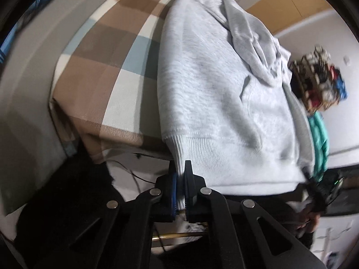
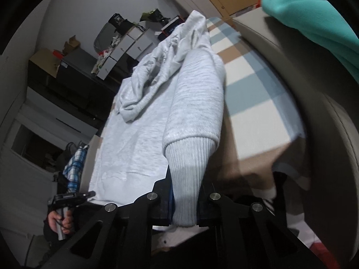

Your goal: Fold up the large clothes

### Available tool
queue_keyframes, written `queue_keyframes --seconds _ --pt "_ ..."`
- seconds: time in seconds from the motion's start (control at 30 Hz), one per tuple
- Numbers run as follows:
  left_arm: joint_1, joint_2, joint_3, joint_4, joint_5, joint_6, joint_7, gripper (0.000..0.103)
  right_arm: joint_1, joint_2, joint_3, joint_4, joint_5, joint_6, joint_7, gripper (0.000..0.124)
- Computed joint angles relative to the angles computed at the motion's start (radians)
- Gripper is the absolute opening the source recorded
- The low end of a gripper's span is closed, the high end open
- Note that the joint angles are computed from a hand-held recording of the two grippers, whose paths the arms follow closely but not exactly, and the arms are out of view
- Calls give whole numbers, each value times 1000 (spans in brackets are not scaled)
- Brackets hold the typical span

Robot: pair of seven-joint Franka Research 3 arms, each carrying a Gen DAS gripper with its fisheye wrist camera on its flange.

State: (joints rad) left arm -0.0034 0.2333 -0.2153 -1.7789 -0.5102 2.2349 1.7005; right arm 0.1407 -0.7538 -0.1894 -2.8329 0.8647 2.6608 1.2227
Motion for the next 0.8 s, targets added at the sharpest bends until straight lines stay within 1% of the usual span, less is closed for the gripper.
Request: queue_keyframes --seconds 0.03,0.1,0.13,0.17,0.2,0.27,0.33,0.4,0.5,0.53,0.57,0.6,0.63,0.67,0.7,0.73,0.8 --pt "-9 -13 0 -17 29 20 8 1 0 -8 -1 -9 4 3 0 13" --pt "-23 -23 1 -29 80 33 23 1 -11 -20 9 -23 -10 0 11 13" --pt "-32 -29 3 -44 106 59 22 1 1 -7 9 -15 -5 9 8 13" --pt "-42 -25 6 -43 138 67 8 1 1 -8 7 -14 -12 5 5 13" --pt "-48 -16 8 -33 167 63 -7 1 1 -3 10 -9 -19 6 5 13" --pt "-59 5 11 -6 216 53 -44 2 10 14 -4 9 -18 -4 -5 13" --pt "-60 24 7 14 235 44 -61 2 11 34 -4 28 -23 -16 -10 14" --pt "-55 49 3 41 229 19 -90 8 8 54 2 42 -31 -26 -10 15" --pt "-38 75 -13 63 180 11 -85 26 18 58 0 42 -10 -17 -33 15" --pt "-35 79 -15 65 176 15 -85 29 18 61 2 42 -8 -15 -38 15" --pt "-27 85 -20 70 157 16 -75 35 18 59 1 40 -5 -15 -43 16" --pt "-22 89 -23 74 147 12 -70 45 19 64 -3 43 0 -17 -47 16" --pt "-20 99 -23 83 142 4 -73 51 19 68 -5 45 5 -19 -50 16" --pt "-7 116 -30 99 108 -13 -65 60 17 70 -5 46 7 -22 -51 17" --pt "8 128 -41 104 62 -21 -53 66 12 76 0 50 2 -26 -48 17" --pt "18 142 -48 116 30 -36 -48 66 9 76 4 50 0 -27 -49 17" --pt "22 161 -55 130 15 -48 -21 66 9 79 4 54 1 -28 -57 18"
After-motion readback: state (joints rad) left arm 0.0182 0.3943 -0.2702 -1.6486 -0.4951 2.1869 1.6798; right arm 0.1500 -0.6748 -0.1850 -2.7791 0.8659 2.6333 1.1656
